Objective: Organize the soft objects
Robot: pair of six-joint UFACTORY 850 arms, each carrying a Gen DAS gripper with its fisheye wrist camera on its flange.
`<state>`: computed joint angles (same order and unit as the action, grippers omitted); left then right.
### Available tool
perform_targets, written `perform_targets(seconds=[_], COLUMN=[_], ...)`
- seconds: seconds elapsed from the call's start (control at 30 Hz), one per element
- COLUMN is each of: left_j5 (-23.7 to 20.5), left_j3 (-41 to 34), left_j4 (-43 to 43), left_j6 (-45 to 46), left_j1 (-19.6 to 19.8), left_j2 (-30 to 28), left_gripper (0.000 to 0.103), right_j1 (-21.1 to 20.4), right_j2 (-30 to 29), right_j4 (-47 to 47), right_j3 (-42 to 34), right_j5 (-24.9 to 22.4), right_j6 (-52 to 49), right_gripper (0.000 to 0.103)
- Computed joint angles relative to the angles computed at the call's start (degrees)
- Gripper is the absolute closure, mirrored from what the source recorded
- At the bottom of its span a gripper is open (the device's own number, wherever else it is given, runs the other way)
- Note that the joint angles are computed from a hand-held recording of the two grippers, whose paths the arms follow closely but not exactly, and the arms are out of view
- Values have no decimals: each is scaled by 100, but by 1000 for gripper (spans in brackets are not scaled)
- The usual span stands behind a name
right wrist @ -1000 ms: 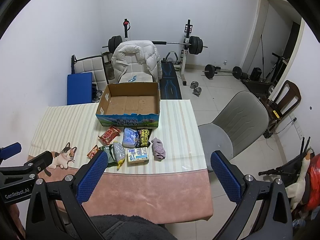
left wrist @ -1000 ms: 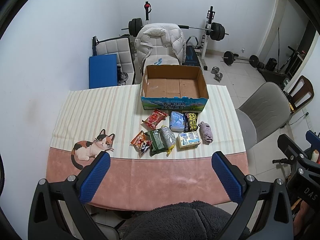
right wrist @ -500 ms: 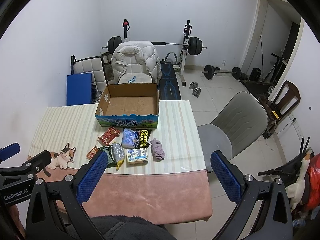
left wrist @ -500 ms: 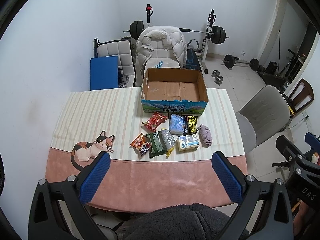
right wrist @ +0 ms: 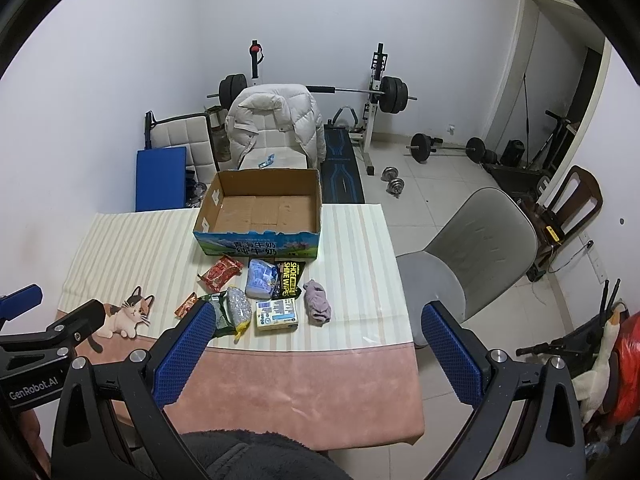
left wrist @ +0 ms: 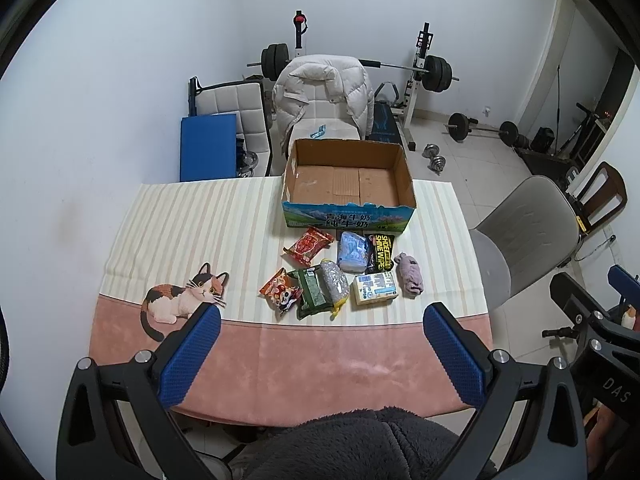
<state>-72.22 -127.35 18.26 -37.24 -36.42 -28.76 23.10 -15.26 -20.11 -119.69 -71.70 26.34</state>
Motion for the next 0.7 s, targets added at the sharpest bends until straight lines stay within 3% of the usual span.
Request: perform_targets(seconds=[0.7], left_j5=[313], left_j3=[155], left_j4=[20], left_j6=[19], left_j1=[104], left_j2=[94], left_gripper=[0], right_j1=[12], right_j2=[-98], right_j4=[-41], right_j3=[-184], right_j5=[41], right_j6=[36], right_gripper=[0])
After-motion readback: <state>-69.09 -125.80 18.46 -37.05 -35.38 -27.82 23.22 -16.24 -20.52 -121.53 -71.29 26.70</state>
